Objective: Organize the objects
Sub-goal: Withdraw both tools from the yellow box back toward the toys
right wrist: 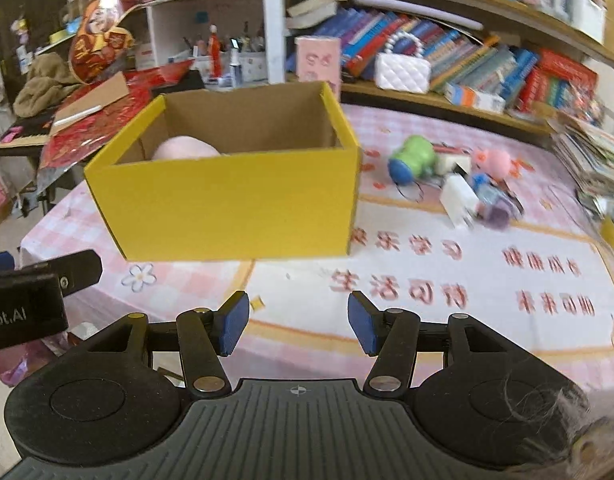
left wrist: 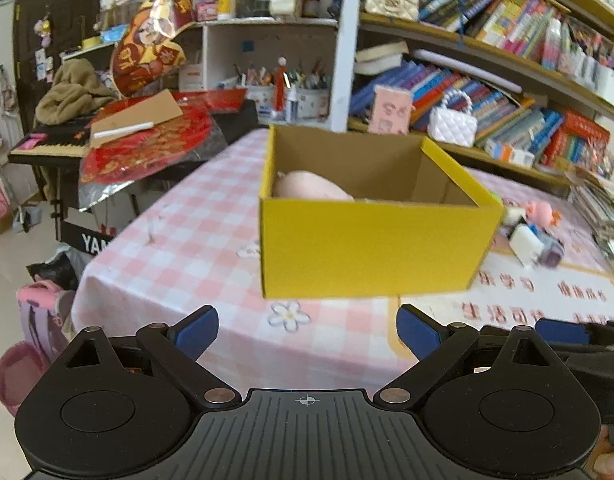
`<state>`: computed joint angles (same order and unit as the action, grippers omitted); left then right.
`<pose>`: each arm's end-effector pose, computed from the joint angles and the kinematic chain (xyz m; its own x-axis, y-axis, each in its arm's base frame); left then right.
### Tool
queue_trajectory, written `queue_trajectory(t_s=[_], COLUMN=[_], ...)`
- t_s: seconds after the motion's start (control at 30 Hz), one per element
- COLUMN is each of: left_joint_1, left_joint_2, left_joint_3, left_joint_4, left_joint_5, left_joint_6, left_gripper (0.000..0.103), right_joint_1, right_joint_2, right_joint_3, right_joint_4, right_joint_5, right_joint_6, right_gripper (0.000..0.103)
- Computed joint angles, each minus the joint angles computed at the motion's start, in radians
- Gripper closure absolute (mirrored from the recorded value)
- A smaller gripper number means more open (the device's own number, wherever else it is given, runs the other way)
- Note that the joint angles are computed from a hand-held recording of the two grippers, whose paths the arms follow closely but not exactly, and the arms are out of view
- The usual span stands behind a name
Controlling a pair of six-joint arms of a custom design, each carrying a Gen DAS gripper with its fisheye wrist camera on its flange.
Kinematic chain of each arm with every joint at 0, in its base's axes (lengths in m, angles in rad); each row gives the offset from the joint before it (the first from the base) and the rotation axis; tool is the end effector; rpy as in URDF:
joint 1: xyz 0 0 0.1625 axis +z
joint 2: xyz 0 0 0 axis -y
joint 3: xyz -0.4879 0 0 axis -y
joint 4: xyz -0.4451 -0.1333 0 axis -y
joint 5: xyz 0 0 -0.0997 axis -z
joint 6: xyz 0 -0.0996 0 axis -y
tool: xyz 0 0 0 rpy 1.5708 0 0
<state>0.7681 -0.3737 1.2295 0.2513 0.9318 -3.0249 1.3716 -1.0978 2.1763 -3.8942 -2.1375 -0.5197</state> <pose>-0.3643 -0.6198 -0.1116 -0.6695 0.4617 -0.5819 0.7262 0.5715 -0.3821 -0.0294 -0.5492 0.2721 -0.6619 0.4218 0.6197 -0.3057 0.6029 -0.7369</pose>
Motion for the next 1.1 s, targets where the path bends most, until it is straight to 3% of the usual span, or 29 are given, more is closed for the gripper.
queue_trajectory(t_s=[0.33, 0.7, 1.1], left_joint_1=[-0.017, -0.043, -0.091], left_joint_2=[0.039, 0.122, 0.266], left_joint_3=[-0.033, -0.139, -0.338], left_joint_4=[0.079, 0.15, 0.271], left_joint_5=[0.086, 0.158, 0.18], left_joint_6=[0.032, 0.078, 0.088], left_gripper=[0.005, 0.005, 0.005], right_joint_1=[-0.014, -0.057, -0.157], right_joint_2=[-0.018, -0.06, -0.16], right_joint_3=[0.051, 0.08, 0.068], right_joint_4=[-0.109, -0.18, -0.075], right_joint_5=[-0.105, -0.16, -0.134], right_joint_6=[0.042, 0.055, 0.089], right_gripper=[0.042, 0.04, 0.037])
